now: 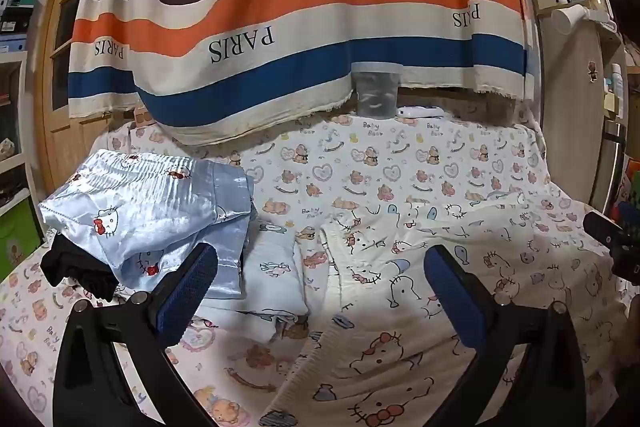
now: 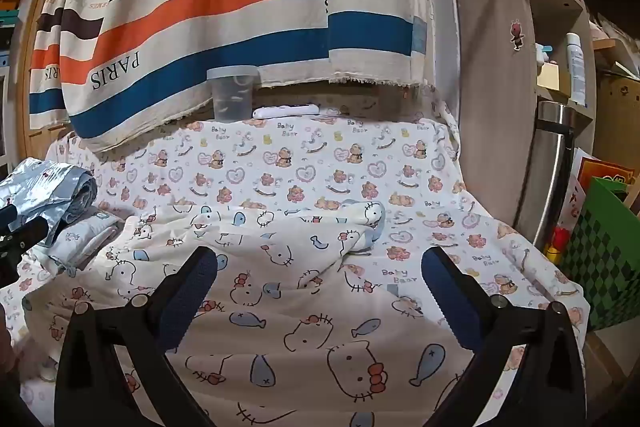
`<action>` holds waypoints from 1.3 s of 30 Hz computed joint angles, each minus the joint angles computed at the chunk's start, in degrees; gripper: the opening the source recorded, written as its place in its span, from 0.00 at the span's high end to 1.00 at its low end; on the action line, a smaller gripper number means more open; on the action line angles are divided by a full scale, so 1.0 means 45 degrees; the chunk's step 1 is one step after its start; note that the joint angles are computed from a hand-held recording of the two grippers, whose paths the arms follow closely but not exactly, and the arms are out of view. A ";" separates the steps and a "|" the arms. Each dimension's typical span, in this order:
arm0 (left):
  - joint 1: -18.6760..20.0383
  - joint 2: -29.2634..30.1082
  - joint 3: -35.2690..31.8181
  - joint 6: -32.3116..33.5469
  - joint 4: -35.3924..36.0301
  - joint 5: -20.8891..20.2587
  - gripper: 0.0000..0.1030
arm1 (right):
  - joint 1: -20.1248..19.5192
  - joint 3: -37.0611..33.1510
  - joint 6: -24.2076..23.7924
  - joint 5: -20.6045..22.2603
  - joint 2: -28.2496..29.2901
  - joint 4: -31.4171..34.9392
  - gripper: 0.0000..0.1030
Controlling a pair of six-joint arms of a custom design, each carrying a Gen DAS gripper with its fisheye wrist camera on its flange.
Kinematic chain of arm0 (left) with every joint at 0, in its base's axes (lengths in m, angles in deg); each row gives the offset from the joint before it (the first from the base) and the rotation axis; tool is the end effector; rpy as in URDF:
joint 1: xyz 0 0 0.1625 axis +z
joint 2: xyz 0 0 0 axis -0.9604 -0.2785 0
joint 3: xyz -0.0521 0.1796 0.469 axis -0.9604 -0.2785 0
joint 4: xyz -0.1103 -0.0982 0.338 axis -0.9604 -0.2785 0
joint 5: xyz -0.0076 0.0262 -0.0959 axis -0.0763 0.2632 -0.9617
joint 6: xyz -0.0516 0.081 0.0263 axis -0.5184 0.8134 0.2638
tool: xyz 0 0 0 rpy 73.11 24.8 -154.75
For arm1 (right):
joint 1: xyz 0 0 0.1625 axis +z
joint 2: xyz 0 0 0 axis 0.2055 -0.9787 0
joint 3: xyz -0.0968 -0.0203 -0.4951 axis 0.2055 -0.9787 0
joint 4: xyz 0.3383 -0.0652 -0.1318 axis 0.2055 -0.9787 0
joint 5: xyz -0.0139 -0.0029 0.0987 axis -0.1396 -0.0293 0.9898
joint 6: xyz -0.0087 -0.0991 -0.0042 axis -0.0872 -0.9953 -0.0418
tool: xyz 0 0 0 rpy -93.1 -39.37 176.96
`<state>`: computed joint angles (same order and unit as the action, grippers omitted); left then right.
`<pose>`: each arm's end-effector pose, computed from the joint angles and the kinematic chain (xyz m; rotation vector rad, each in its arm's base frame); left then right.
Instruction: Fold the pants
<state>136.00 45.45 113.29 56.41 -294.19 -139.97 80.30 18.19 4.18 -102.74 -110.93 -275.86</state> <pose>-0.2075 -0.7665 0.1103 0.9640 2.1479 -1.3510 0.1086 -0.6560 0.2210 0.2359 -1.7600 1.4590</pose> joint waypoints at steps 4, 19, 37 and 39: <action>-0.0027 0.0009 -0.0006 -0.0016 -0.0014 0.0143 0.00 | 0.0027 -0.0021 -0.0006 -0.0133 -0.0004 0.0096 0.00; -0.0060 0.0043 -0.0134 -0.0032 0.0081 0.0242 0.00 | -0.0118 0.0227 0.0415 0.0450 -0.0209 0.0864 0.00; -0.0008 -0.0209 0.0290 -0.0117 0.0148 -0.0260 0.00 | -0.0085 0.0448 -0.0007 0.0772 -0.0124 0.0012 0.00; 0.0004 -0.0257 0.0350 -0.0184 0.0158 -0.0294 0.00 | -0.0064 0.0382 0.0019 0.0610 -0.0116 0.0008 0.00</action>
<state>136.01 44.30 114.86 55.58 -293.48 -141.29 80.01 19.91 4.27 -100.00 -111.45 -275.82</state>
